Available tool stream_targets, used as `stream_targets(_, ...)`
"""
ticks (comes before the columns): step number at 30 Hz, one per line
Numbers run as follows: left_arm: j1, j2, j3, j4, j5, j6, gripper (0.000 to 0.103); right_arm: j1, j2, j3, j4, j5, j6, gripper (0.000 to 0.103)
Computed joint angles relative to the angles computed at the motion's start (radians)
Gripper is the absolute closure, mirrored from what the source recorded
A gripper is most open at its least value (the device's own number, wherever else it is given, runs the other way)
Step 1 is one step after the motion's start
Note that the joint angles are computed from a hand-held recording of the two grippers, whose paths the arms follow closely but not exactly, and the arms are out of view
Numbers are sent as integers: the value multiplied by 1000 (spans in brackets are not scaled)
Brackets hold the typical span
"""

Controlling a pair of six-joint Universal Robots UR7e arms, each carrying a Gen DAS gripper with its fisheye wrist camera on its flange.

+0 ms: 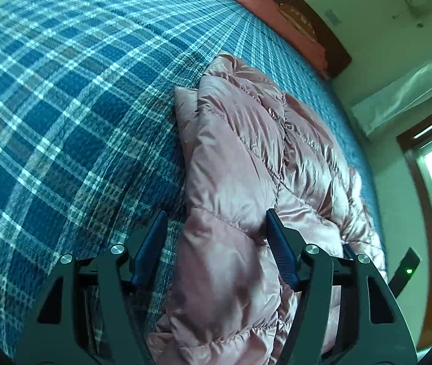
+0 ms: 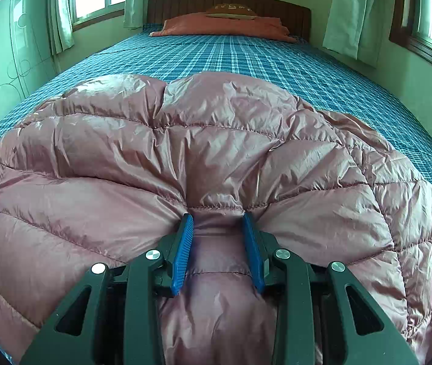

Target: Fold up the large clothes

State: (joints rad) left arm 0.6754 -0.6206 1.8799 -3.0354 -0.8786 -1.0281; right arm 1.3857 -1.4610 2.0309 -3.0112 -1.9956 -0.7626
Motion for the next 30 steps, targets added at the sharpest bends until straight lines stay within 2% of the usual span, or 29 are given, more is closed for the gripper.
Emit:
stream_targets(2,22,19,-6,-86,-66,48,40,0,1,1,-4,-2,-2,68)
stream_targets(3,35,34,-14,-134,-111,75,45,0,0,1,-3,-1,-2,68)
stream_targets(4,38,42,-24,-141,-114,79,47,0,1,2,-7,-2,-4,68)
stream_targets(5,39,48,-31,-149,-121,91,54,1,1,2,-7,-3,-4,68)
stream_targets(6,45,55,-34,-190,-156,119,73,1,1,3,-7,-3,-2,68)
stream_targets(7,53,65,-33,-244,-200,130,80,1,2,3,-8,-4,-3,68)
stream_targets(9,44,64,-34,-248,-190,133,84,4,3,4,-10,-7,-1,68)
stream_targets(10,29,61,-39,-225,-159,153,86,6,4,4,-11,-9,-1,68)
stream_targets(14,-3,54,-52,-193,-111,156,88,5,1,1,0,-5,7,68)
stream_targets(19,-45,37,-91,-124,-65,188,89,-12,-48,-17,88,30,35,68)
stream_targets(23,-60,38,-137,-62,-49,201,89,-54,-141,5,118,81,13,68)
stream_targets(30,-101,73,-252,74,-1,230,89,-174,-257,1,109,102,-36,68)
